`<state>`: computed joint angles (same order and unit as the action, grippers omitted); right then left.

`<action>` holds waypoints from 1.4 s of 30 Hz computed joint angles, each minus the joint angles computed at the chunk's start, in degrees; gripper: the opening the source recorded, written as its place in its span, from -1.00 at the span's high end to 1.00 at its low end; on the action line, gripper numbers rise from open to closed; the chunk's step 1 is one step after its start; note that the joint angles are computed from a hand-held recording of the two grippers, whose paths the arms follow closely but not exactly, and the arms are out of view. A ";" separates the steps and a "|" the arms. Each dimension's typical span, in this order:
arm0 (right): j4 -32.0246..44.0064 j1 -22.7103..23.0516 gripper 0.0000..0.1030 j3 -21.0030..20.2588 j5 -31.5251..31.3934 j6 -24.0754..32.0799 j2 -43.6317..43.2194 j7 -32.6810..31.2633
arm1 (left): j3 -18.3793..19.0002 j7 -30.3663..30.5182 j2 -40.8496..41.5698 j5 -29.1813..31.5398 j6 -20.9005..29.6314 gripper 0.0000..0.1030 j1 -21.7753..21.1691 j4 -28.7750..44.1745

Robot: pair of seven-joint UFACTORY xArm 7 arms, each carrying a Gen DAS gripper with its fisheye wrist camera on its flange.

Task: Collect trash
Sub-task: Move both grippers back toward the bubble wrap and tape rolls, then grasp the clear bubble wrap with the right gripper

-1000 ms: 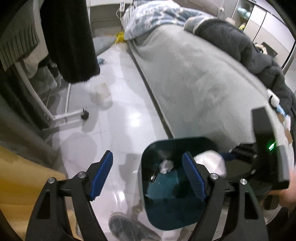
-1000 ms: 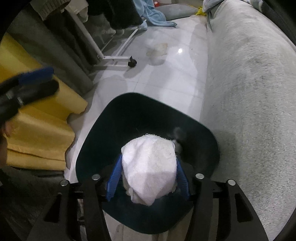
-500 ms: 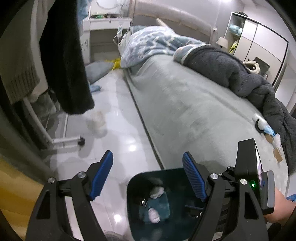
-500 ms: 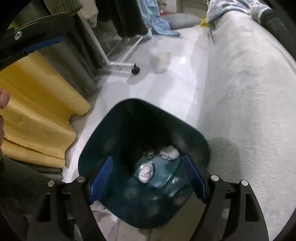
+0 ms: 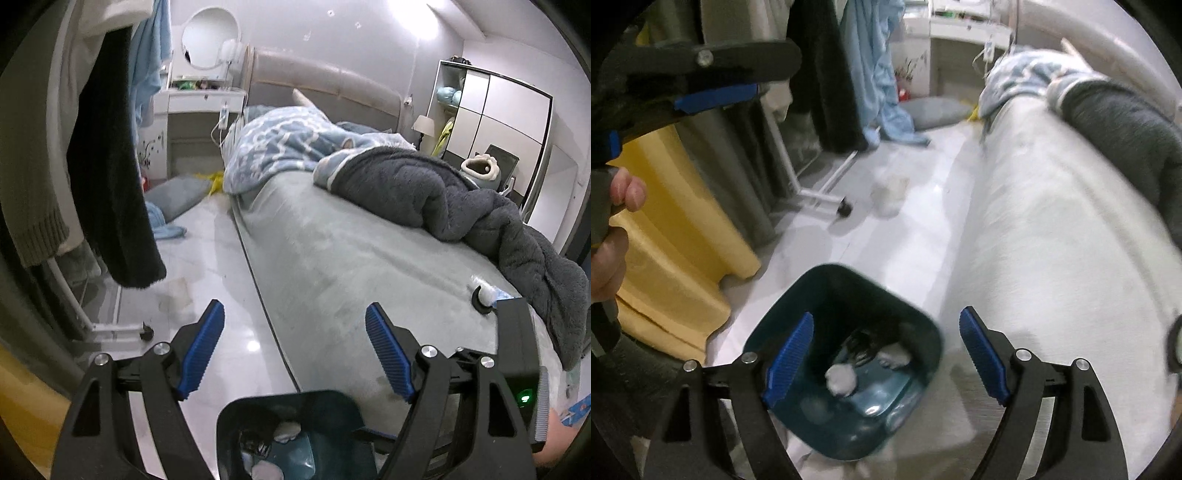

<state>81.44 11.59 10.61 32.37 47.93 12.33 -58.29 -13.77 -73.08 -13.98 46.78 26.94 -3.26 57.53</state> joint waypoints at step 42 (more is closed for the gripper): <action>8.34 -18.16 -0.65 -4.61 14.56 -6.54 3.75 -10.54 | 9.58 9.78 28.22 -1.62 -2.05 -0.64 -23.91 26.89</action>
<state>89.77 -6.56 6.00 46.93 41.39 16.08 -68.83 -4.20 -63.30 14.24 45.16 24.89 -27.17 84.42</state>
